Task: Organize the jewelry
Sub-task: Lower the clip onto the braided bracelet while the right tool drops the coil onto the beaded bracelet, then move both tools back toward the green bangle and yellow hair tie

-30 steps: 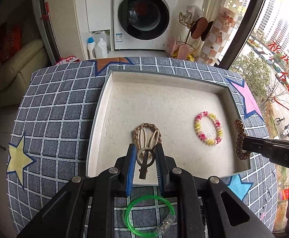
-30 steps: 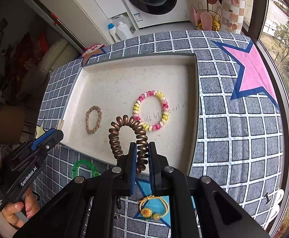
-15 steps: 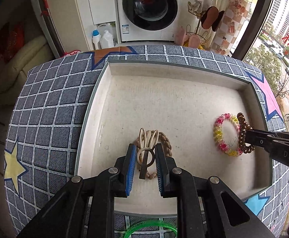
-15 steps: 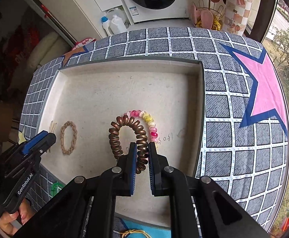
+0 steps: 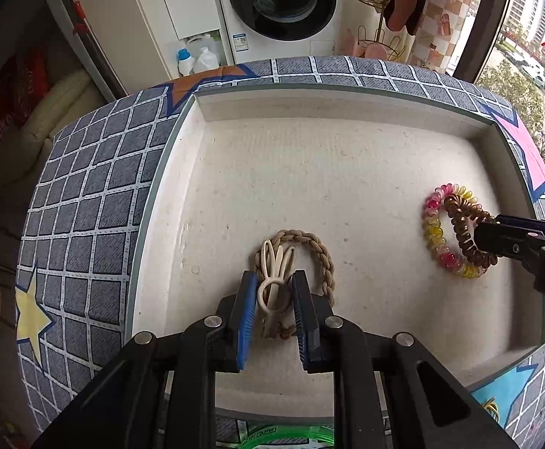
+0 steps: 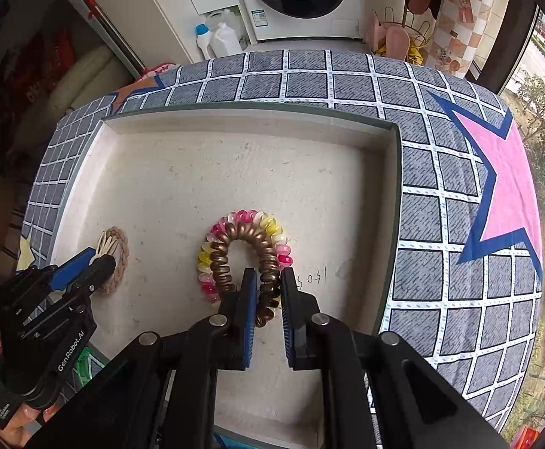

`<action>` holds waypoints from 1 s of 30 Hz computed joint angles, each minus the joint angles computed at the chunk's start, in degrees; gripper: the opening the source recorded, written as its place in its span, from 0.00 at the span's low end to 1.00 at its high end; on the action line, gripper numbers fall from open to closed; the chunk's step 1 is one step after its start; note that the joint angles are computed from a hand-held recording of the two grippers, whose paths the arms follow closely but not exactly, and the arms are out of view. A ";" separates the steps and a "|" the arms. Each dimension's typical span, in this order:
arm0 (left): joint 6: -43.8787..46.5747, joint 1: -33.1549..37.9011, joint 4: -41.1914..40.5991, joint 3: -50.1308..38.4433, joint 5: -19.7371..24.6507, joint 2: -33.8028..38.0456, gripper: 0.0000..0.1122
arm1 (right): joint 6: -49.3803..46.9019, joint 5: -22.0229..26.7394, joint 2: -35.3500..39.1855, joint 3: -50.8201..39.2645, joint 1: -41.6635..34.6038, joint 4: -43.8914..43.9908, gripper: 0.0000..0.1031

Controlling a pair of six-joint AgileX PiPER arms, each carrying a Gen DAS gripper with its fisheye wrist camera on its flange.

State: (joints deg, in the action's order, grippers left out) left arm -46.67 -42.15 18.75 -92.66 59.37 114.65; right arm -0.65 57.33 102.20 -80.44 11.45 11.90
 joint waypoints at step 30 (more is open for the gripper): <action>-8.81 -5.44 5.62 19.26 -1.66 -20.97 0.92 | -1.51 0.53 -17.25 14.12 -4.90 15.65 0.86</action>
